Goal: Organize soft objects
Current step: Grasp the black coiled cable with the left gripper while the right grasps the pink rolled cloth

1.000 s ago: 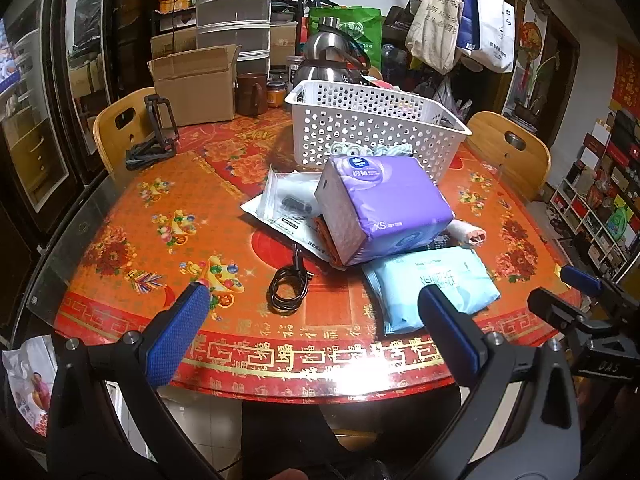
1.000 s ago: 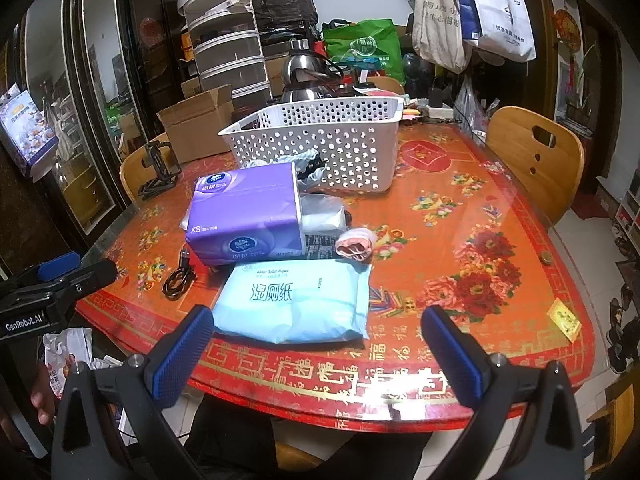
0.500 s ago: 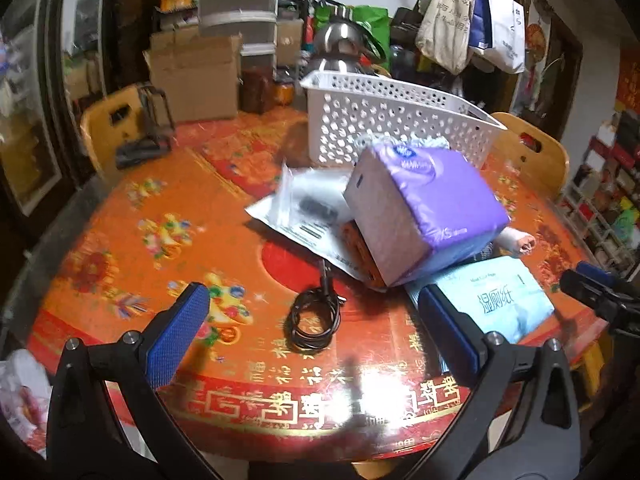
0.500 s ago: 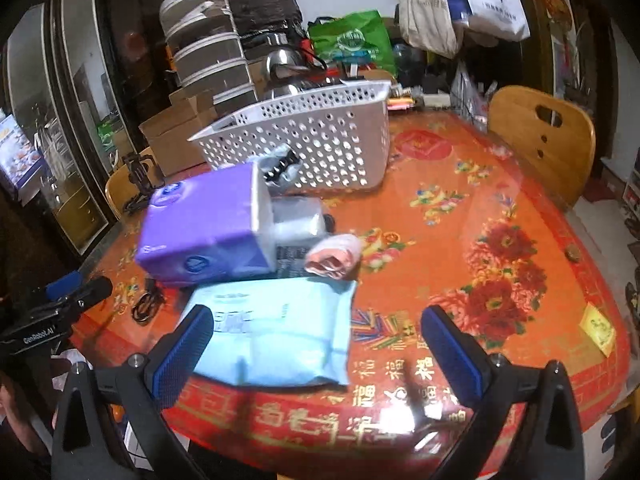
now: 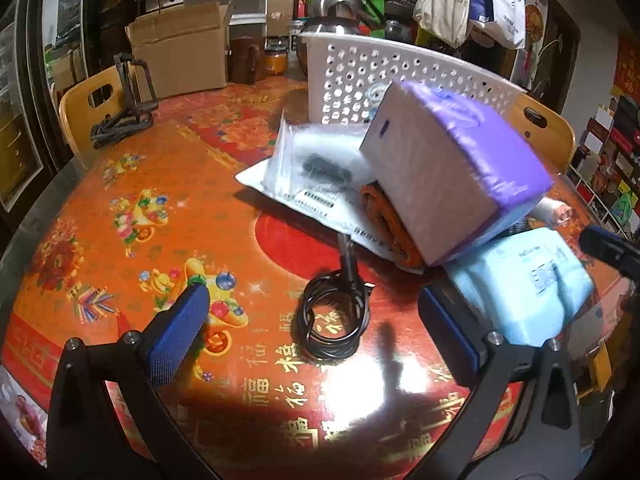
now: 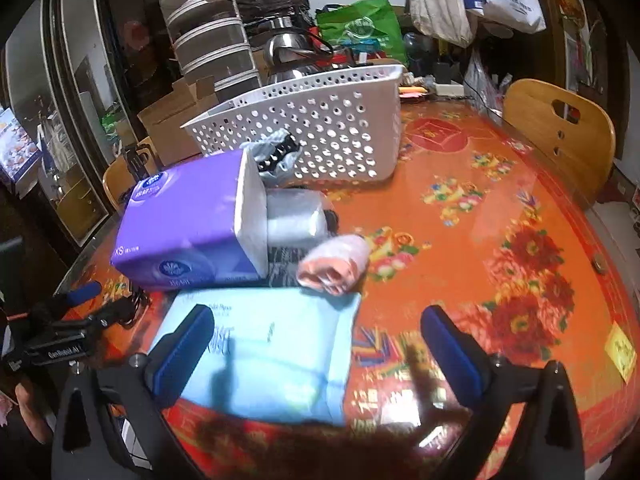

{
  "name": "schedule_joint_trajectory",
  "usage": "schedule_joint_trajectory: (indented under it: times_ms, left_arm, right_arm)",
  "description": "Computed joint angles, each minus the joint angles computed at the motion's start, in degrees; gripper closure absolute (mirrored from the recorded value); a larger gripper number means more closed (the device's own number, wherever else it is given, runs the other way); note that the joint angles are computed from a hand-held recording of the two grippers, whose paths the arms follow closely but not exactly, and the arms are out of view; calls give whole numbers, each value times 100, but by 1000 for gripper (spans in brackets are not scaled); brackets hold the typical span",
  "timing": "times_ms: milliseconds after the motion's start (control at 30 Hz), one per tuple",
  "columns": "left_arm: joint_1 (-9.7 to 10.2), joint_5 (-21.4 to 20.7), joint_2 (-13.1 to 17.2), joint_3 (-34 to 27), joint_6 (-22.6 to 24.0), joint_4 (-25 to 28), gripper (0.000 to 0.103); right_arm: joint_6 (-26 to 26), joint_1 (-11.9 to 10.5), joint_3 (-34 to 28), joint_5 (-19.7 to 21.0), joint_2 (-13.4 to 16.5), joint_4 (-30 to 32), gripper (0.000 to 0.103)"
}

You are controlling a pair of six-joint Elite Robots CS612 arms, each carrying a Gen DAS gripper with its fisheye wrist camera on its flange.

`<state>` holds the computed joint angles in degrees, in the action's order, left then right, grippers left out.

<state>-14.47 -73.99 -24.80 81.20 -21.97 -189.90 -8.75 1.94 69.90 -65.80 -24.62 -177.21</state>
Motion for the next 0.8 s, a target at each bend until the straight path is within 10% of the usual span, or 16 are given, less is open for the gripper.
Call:
schedule_joint_trajectory:
  times_ms: [467,733,800]
  left_arm:
    - [-21,170,213,-147,157,-50,10]
    - [-88,97,151,-26,338,-233,67]
    - [-94,75,145,-18,383,-267,67]
  right_arm:
    - [-92,163,-643,-530,306,264,38]
    - [23,144,-756,-538,390,366,64]
    - [21,139,-726,-550,383,311,66]
